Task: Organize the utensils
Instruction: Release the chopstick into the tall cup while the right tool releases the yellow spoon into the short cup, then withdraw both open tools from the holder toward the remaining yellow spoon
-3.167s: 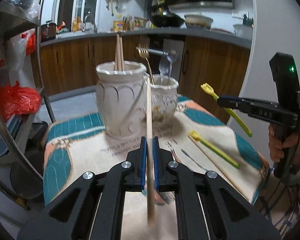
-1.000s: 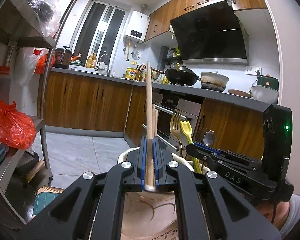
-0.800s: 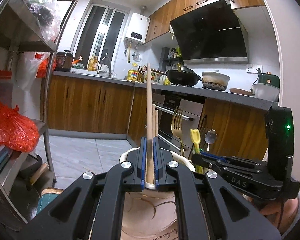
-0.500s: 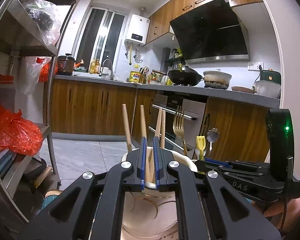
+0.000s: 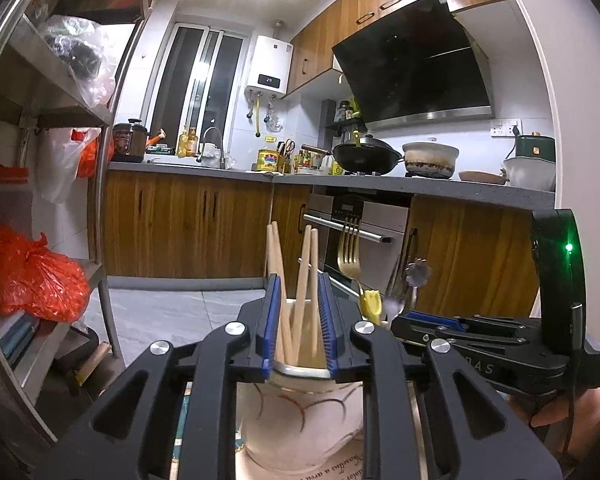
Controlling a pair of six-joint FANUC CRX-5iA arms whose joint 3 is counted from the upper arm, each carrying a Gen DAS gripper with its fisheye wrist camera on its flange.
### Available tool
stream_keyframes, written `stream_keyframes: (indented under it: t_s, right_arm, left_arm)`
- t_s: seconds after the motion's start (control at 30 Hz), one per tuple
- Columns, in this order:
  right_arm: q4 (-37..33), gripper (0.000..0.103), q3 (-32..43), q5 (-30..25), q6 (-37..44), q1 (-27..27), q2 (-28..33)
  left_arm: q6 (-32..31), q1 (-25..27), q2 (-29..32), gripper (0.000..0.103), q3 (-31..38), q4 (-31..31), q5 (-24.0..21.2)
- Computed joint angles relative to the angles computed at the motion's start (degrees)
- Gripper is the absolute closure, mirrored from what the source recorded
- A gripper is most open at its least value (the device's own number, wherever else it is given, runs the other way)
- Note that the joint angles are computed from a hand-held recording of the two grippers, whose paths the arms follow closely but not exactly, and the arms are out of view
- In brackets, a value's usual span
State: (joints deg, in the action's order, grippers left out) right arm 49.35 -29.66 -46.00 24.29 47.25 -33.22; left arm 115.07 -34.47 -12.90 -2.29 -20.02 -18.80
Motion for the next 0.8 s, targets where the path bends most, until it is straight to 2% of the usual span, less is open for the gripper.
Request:
stream_keyframes:
  t_s: [0.23,0.4,0.47,0.53,0.57,0.63,0.67,0.73,0.77,0.8]
  right_arm:
    - [2.44,0.087,-0.61,-6.55,-1.82,5.74,-4.67]
    - [2.77,0.087,-1.22,-12.71,-3.17,10.67,-8.11]
    - [3.66,0.087,-1.71,-15.45,-3.62,13.18,-9.46]
    - [5.06,0.087,-2.34,-18.96,-4.23,16.44,-10.8]
    - [5.69,0.086,-2.6,-20.32,-4.55,17.83,-11.39]
    - [7.2,0.073,-3.19,-23.48,-5.61,21.13,-12.69]
    - [7.69,0.07,-3.5,-24.55,-5.92,22.3,-13.28]
    - [8.63,0.058,-3.65,-27.28,-6.34,25.14,-14.13]
    - [8.9,0.055,-3.62,-28.56,-6.42,26.46,-14.48]
    - [9.27,0.045,-3.64,-29.76,-6.68,27.73,-14.81]
  left_arm:
    - [2.17,-4.38,-1.39,0.084,2.77,-6.85,-8.14]
    - [0.4,-5.08,-2.78,0.084,2.91,-4.45,-12.58]
    - [-0.09,-5.4,-3.21,0.081,3.17,-3.78,-14.39]
    - [-0.11,-5.84,-3.63,0.061,3.41,-3.64,-16.2]
    - [0.48,-6.33,-3.99,0.058,3.55,-4.13,-17.32]
    - [0.19,-6.57,-4.67,0.049,3.35,-3.58,-18.17]
    - [1.07,-7.27,-5.04,0.046,3.54,-4.54,-19.24]
    - [2.37,-8.31,-5.48,0.029,3.83,-5.85,-20.4]
    - [2.48,-8.42,-5.85,0.024,3.72,-5.75,-20.63]
    - [3.54,-9.27,-5.89,0.016,4.11,-6.95,-21.43]
